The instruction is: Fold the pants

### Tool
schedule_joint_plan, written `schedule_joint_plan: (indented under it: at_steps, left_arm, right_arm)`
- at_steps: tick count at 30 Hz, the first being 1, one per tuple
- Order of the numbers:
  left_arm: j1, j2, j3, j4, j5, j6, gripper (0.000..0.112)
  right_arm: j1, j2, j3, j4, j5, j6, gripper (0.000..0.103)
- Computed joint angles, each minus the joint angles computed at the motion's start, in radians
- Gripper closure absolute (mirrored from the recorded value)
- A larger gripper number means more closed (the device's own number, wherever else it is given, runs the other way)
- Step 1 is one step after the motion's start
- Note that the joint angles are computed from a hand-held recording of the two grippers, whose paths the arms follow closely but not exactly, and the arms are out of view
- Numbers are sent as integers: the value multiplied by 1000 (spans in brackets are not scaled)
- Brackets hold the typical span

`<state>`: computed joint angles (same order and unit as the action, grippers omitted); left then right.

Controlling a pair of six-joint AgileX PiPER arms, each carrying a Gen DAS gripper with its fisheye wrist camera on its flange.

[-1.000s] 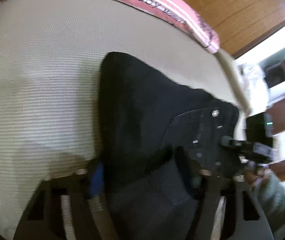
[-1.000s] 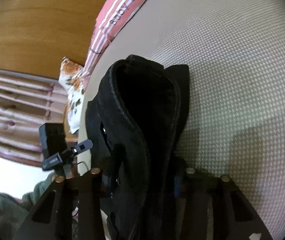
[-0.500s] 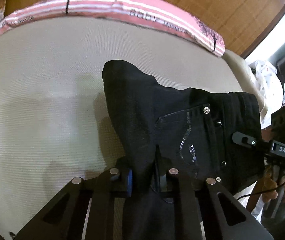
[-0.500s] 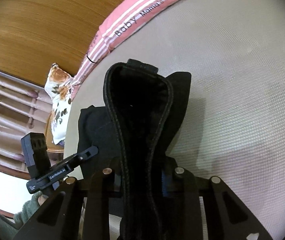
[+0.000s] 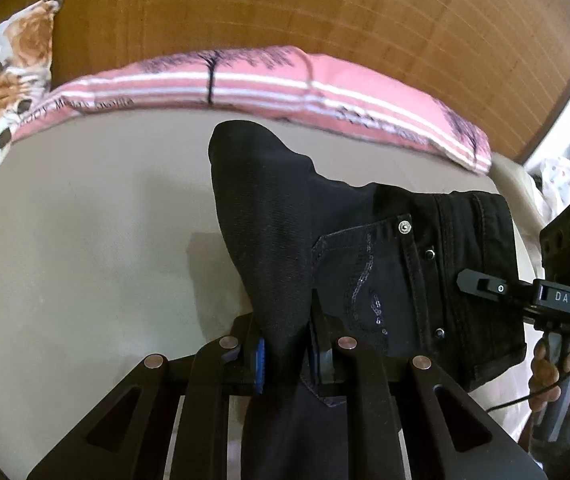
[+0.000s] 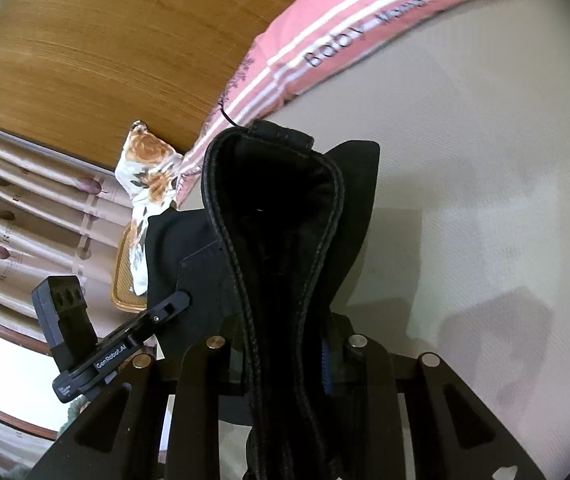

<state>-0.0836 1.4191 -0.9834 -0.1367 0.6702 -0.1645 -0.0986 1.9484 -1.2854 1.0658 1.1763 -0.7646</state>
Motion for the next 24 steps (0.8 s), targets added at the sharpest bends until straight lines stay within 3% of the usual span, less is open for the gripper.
schedule_joint_plan:
  at_steps: [12, 19, 21, 24]
  left_arm:
    - [168, 269, -240, -78, 3, 171, 96]
    - [217, 417, -285, -127, -29, 255, 95]
    - [203, 437, -262, -70, -76, 217, 83]
    - [184, 425, -203, -6, -158, 163, 72]
  right_arm:
    - [175, 311, -549, -118, -10, 301, 79]
    - [212, 426, -681, -206, -48, 351, 79]
    - [219, 424, -654, -233, -91, 335, 76]
    - [234, 399, -592, -272, -171, 312, 57]
